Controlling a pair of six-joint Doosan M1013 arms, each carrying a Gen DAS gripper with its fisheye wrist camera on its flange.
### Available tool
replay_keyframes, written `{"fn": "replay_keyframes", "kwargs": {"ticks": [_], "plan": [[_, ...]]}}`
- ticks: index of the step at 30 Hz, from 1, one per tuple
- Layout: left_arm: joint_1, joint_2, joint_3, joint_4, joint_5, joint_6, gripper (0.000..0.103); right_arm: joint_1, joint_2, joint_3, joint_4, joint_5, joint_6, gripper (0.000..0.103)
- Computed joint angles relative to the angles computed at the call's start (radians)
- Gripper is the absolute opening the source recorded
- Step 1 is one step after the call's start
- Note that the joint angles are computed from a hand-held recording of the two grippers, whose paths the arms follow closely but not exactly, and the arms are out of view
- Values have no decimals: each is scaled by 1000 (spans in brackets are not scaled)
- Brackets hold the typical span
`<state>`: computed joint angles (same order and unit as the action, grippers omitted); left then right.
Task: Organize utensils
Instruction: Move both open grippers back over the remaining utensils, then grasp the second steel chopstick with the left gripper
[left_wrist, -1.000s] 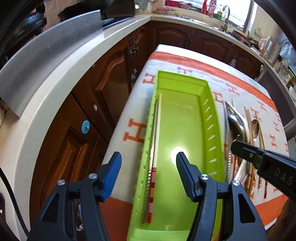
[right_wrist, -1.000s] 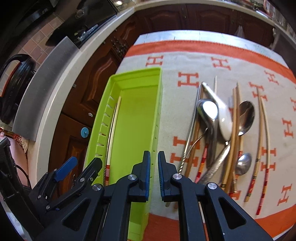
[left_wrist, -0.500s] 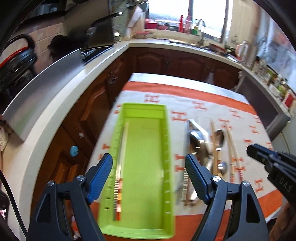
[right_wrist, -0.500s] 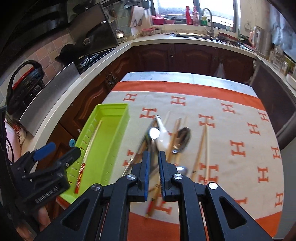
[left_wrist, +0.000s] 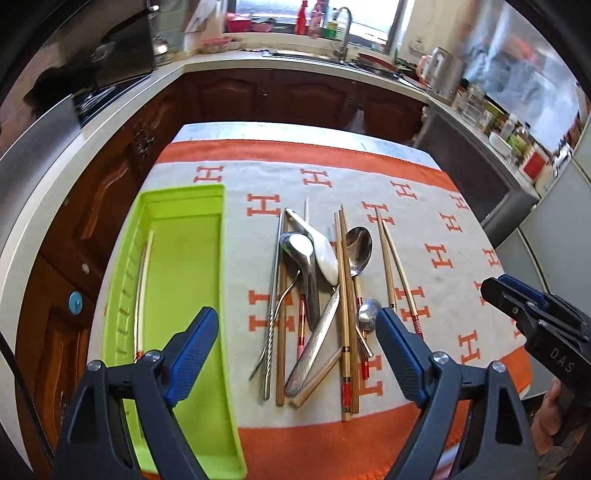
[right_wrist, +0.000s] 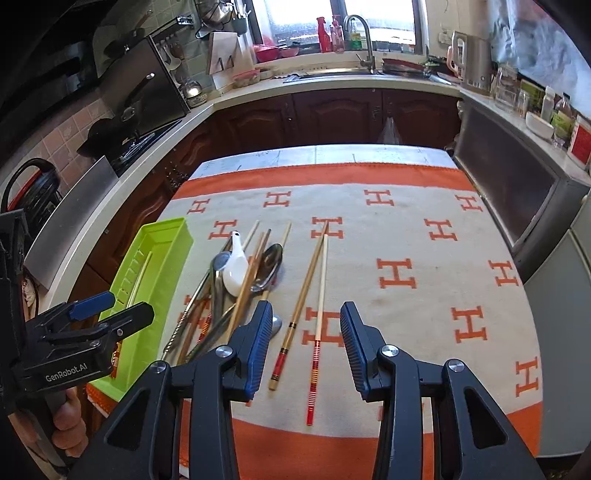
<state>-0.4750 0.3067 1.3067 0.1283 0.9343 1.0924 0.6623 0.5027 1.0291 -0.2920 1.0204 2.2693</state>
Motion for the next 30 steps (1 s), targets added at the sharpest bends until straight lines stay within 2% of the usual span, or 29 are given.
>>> {"fn": "replay_keyframes", "kwargs": {"ticks": [2,5,7,8,13,15,21,30], "plan": [[9,12,-5,-30,-11,27,84,-9,7,7,19,1,-9,39],[29,35,-18,-70,-5,70,70,-25,14,21,77,-5,-31,38],[42,55,-36,-93,17,96,56,-33,20,29,108,-11,-45,38],[50,68,-48,-111,32,117,53,-31,30,20,114,-8,-47,37],[77,115,-97,-196,94,194,24,-47,65,6,180,0,-90,32],[81,128,-111,-222,107,210,19,-56,78,-3,217,8,-106,31],[80,173,-161,-217,181,195,19,-77,108,-21,263,20,-116,27],[86,197,-184,-196,214,147,15,-84,137,-49,270,36,-118,24]]}}
